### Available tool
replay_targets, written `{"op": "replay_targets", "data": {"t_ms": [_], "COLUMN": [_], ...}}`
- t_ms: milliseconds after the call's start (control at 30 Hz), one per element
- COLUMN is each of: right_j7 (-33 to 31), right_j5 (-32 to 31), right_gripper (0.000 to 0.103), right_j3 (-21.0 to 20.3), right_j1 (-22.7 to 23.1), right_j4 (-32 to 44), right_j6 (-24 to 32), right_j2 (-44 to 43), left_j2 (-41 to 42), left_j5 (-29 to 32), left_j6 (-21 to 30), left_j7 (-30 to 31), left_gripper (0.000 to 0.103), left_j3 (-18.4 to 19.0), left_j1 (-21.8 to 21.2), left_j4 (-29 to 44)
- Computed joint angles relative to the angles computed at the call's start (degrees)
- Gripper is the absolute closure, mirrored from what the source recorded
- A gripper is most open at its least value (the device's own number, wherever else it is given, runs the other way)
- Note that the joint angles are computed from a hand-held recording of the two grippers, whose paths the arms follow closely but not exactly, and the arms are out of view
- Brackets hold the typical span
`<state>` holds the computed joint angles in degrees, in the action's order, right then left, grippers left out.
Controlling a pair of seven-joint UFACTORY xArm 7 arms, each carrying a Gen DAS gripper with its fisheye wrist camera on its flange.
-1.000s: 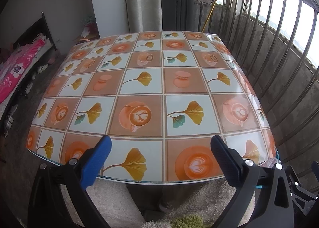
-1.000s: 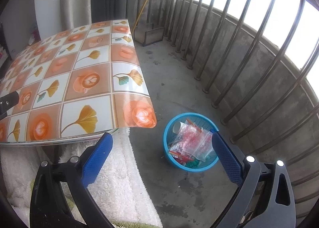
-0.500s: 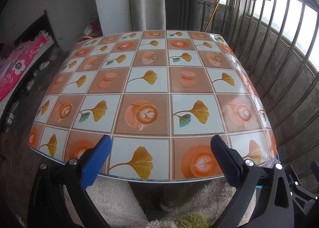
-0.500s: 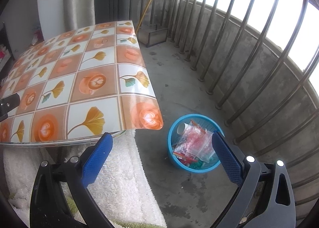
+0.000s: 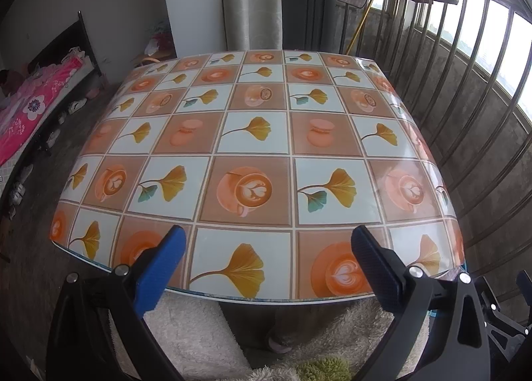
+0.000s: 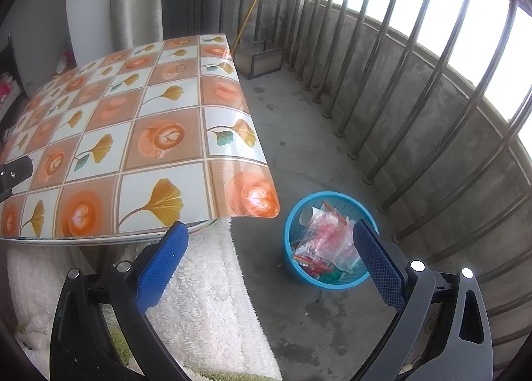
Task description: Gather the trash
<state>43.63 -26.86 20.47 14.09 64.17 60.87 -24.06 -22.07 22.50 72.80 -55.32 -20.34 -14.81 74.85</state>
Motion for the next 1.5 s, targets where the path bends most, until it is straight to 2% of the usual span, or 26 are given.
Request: {"op": "replay_targets", "data": {"t_ms": [767,1167,1500], "right_j7": [-0.15,-0.35,-0.36], "right_j5": [0.2,0.35,0.74], "right_gripper": [0.007,0.007,0.007], "right_j3": [-0.06,-0.2,-0.46], "right_j1": [-0.06,-0.17,-0.53], "right_j4": [-0.17,-0.32,-1.25], "right_j6": [0.01,-0.1,-0.29], "right_j2": [-0.25,-0.38,-1.28], "left_j2": [-0.2,0.11,0.77], "left_j5": [-0.36,-3.14,-3.39], "left_j6": [-0.07,-3.7,-3.79], "left_j7": [0.29,4.52,5.48], "left_gripper": [0.006,0.006,0.006], "left_j3": [0.05,0.74,0.57], "left_j1": [-0.34,-1.68,-1.78], "left_j4": [-0.51,-0.72,-0.28]}}
